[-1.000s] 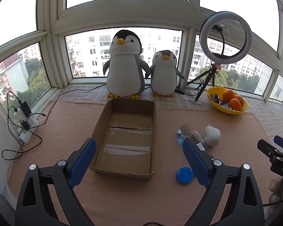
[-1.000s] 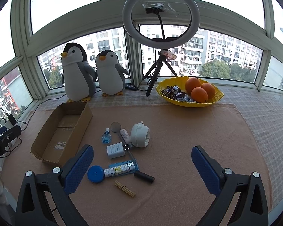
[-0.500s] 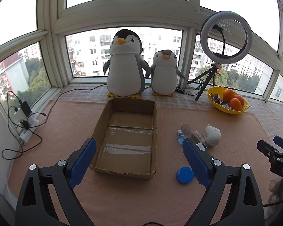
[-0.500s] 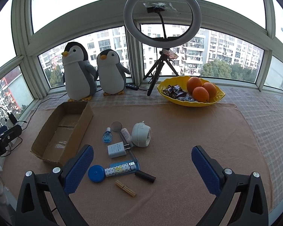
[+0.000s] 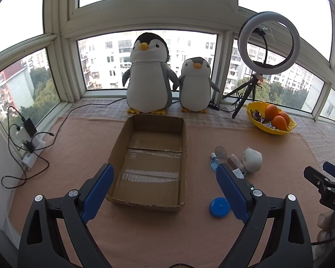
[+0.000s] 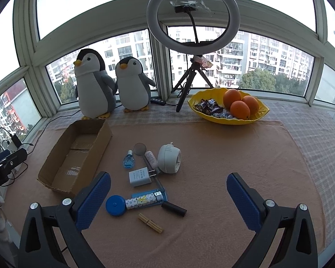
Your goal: Organize rigid objects
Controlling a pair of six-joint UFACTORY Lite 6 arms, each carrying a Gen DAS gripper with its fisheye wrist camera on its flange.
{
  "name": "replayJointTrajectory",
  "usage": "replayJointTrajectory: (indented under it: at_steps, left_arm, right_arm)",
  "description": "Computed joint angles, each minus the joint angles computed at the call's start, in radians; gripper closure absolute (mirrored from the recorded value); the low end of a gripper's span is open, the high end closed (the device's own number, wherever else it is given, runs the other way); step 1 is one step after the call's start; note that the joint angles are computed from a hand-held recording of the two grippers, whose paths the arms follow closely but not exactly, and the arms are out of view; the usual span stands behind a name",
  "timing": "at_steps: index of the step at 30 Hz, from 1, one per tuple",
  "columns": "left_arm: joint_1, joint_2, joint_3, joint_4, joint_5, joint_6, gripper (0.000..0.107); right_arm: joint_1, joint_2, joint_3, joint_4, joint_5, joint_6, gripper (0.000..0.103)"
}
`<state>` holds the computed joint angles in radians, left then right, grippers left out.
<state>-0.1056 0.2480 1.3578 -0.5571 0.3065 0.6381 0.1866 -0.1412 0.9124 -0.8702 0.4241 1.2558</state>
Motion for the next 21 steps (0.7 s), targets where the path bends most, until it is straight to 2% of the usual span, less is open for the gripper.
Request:
replayJointTrajectory:
  at_steps: [9, 13, 19, 21]
  left_arm:
    - [-0.004, 0.03, 0.024, 0.031, 0.009, -0.029, 0.014]
    - [0.0, 0.052, 0.044, 0.067, 0.011, -0.06, 0.014]
    - [0.032, 0.095, 0.054, 0.098, 0.01, -0.08, 0.014]
    - [0.041, 0.108, 0.055, 0.108, 0.009, -0.086, 0.014]
  right_arm:
    - [-0.029, 0.027, 0.008, 0.049, -0.045, -0.054, 0.001]
    - [-0.061, 0.043, -0.006, 0.029, -0.113, -0.051, 0.001]
    - [-0.159, 0.144, 0.031, 0.313, -0.216, -0.358, 0.001]
    - [-0.188, 0.189, 0.056, 0.464, -0.241, -0.518, 0.001]
